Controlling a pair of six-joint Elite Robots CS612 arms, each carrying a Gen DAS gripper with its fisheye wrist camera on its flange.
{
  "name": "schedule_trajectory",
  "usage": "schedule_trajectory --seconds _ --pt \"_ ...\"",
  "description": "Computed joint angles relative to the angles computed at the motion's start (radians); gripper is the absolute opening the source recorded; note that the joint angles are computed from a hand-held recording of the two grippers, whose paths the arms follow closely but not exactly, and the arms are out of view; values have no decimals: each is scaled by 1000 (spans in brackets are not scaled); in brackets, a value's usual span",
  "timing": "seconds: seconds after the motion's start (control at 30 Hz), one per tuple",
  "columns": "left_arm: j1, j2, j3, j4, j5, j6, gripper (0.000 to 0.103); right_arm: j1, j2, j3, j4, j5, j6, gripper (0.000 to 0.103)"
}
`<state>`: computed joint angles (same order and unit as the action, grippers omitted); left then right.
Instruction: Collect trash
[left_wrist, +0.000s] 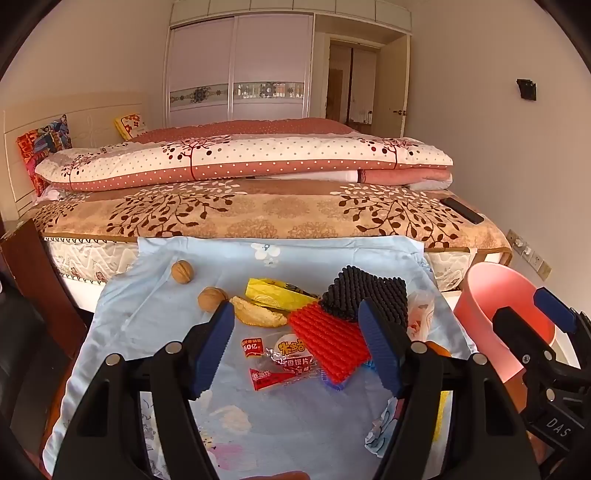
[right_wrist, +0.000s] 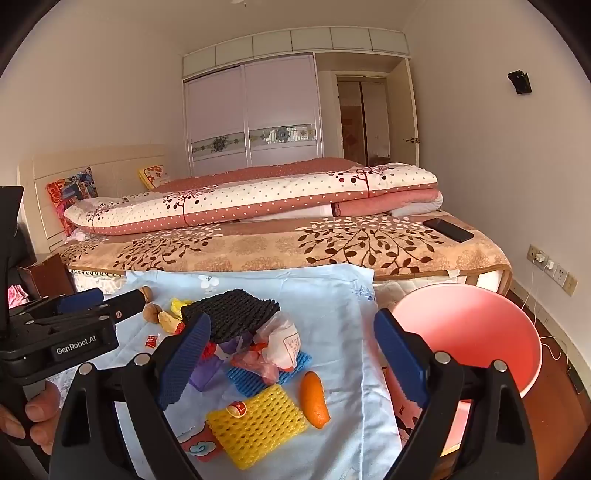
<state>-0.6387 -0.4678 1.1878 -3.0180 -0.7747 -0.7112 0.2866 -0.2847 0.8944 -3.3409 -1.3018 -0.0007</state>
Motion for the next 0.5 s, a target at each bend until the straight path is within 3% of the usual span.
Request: schedule_trajectory --seconds 0.5 --pt "0 0 0 -4 -6 -7 70 -1 5 -7 11 3 31 88"
